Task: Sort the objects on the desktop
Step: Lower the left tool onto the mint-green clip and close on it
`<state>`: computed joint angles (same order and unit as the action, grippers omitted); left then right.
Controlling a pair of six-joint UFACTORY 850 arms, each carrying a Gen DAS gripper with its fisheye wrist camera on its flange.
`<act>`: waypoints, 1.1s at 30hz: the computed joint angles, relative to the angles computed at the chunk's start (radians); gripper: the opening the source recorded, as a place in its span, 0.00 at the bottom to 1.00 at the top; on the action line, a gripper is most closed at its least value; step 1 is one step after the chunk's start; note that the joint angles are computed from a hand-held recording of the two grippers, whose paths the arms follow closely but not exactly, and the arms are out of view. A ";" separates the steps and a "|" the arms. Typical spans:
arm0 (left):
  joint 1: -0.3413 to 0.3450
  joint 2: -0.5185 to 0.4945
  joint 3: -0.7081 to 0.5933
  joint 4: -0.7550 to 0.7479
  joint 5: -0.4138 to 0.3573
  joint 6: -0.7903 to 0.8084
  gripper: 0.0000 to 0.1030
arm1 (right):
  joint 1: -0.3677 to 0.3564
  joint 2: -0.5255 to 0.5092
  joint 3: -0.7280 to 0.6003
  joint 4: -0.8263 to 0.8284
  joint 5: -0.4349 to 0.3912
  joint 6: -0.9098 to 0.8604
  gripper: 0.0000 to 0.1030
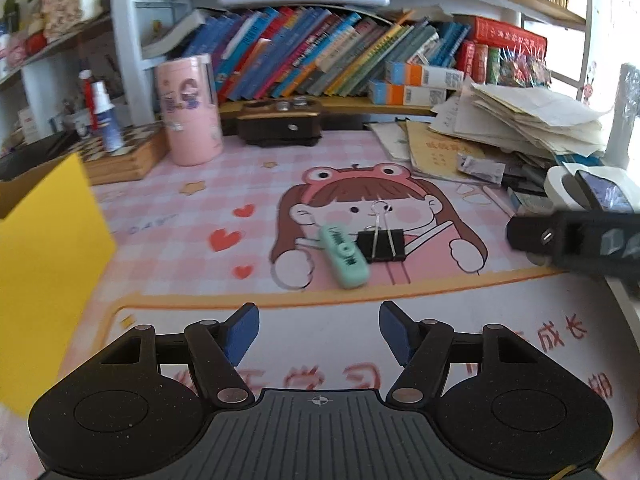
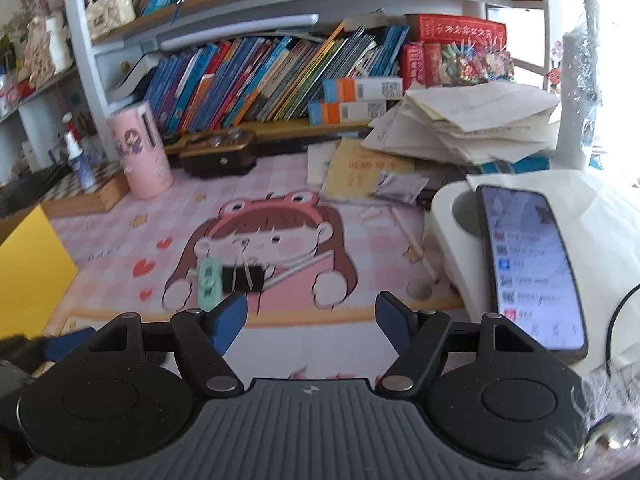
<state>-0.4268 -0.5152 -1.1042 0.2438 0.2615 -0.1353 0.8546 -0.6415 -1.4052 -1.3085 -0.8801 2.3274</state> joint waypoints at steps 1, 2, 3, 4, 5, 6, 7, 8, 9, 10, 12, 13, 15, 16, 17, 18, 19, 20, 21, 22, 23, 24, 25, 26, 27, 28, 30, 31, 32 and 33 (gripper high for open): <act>-0.003 -0.017 -0.019 0.004 -0.004 -0.002 0.60 | -0.003 0.003 0.004 -0.010 -0.008 0.015 0.69; -0.007 -0.034 -0.039 0.015 -0.009 -0.009 0.59 | -0.006 0.006 0.009 -0.020 -0.013 0.030 0.69; -0.010 -0.052 -0.060 0.023 -0.015 -0.013 0.58 | -0.009 0.008 0.009 -0.024 -0.018 0.036 0.69; -0.015 -0.070 -0.081 0.015 -0.021 -0.003 0.58 | -0.014 0.009 0.010 -0.024 -0.020 0.036 0.69; -0.018 -0.086 -0.099 0.016 -0.025 -0.002 0.58 | -0.018 0.010 0.011 -0.025 -0.019 0.040 0.69; -0.020 -0.103 -0.120 0.028 -0.032 -0.009 0.57 | -0.022 0.012 0.012 -0.027 -0.018 0.045 0.69; -0.022 -0.116 -0.136 0.035 -0.036 -0.013 0.57 | -0.025 0.013 0.014 -0.028 -0.018 0.048 0.69; -0.022 -0.129 -0.152 0.057 -0.037 -0.034 0.57 | -0.028 0.014 0.014 -0.031 -0.019 0.050 0.69; -0.021 -0.139 -0.163 0.091 -0.033 -0.068 0.57 | -0.030 0.013 0.014 -0.034 -0.022 0.050 0.69; -0.021 -0.148 -0.175 0.113 -0.033 -0.088 0.57 | -0.030 0.012 0.013 -0.038 -0.029 0.052 0.69; -0.025 -0.171 -0.205 0.107 -0.049 -0.074 0.55 | -0.030 0.011 0.014 -0.051 -0.047 0.050 0.71; -0.027 -0.181 -0.220 0.112 -0.062 -0.075 0.49 | -0.031 0.010 0.013 -0.052 -0.053 0.045 0.71; -0.026 -0.196 -0.238 0.142 -0.073 -0.104 0.43 | -0.033 0.011 0.015 -0.056 -0.061 0.041 0.71; -0.024 -0.199 -0.243 0.197 -0.072 -0.157 0.39 | -0.035 0.012 0.016 -0.057 -0.061 0.040 0.71; -0.022 -0.200 -0.246 0.255 -0.070 -0.211 0.37 | -0.036 0.012 0.016 -0.056 -0.062 0.038 0.71; -0.020 -0.201 -0.249 0.318 -0.069 -0.266 0.33 | -0.037 0.012 0.016 -0.055 -0.062 0.035 0.71; -0.019 -0.201 -0.249 0.343 -0.066 -0.284 0.32 | -0.038 0.011 0.015 -0.055 -0.060 0.032 0.72; -0.015 -0.199 -0.246 0.383 -0.062 -0.317 0.32 | -0.039 0.010 0.014 -0.052 -0.057 0.028 0.72; -0.012 -0.198 -0.247 0.426 -0.059 -0.357 0.32 | -0.041 0.007 0.009 -0.047 -0.052 0.019 0.72; -0.008 -0.194 -0.243 0.441 -0.056 -0.375 0.32 | -0.042 0.004 0.005 -0.043 -0.046 0.012 0.72; -0.003 -0.187 -0.235 0.447 -0.052 -0.391 0.32 | -0.044 0.001 0.001 -0.042 -0.039 0.004 0.72; 0.006 -0.174 -0.220 0.464 -0.040 -0.423 0.32 | -0.046 -0.002 -0.003 -0.043 -0.033 -0.002 0.72; 0.014 -0.160 -0.205 0.468 -0.030 -0.436 0.32 | -0.048 -0.007 -0.010 -0.043 -0.024 -0.013 0.73; 0.021 -0.145 -0.188 0.453 -0.023 -0.429 0.29 | -0.051 -0.013 -0.017 -0.043 -0.014 -0.024 0.73; 0.030 -0.127 -0.168 0.440 -0.018 -0.430 0.23 | -0.054 -0.020 -0.026 -0.042 -0.002 -0.037 0.73; 0.040 -0.113 -0.153 0.468 -0.010 -0.473 0.23 | -0.058 -0.029 -0.036 -0.042 0.015 -0.048 0.73; 0.059 -0.088 -0.126 0.501 -0.003 -0.538 0.22 | -0.065 -0.049 -0.059 -0.038 0.053 -0.073 0.73; 0.064 -0.075 -0.112 0.484 -0.004 -0.527 0.22 | -0.068 -0.062 -0.074 -0.035 0.073 -0.086 0.73; 0.070 -0.060 -0.093 0.446 -0.004 -0.497 0.22 | -0.071 -0.074 -0.089 -0.035 0.093 -0.097 0.73; 0.077 -0.048 -0.078 0.418 -0.005 -0.479 0.22 | -0.075 -0.088 -0.107 -0.033 0.117 -0.114 0.73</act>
<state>-0.3496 -0.5632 -1.1827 0.6621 0.2564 -0.6144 0.7791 -0.7294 -1.5117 -1.3416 -0.7631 2.2136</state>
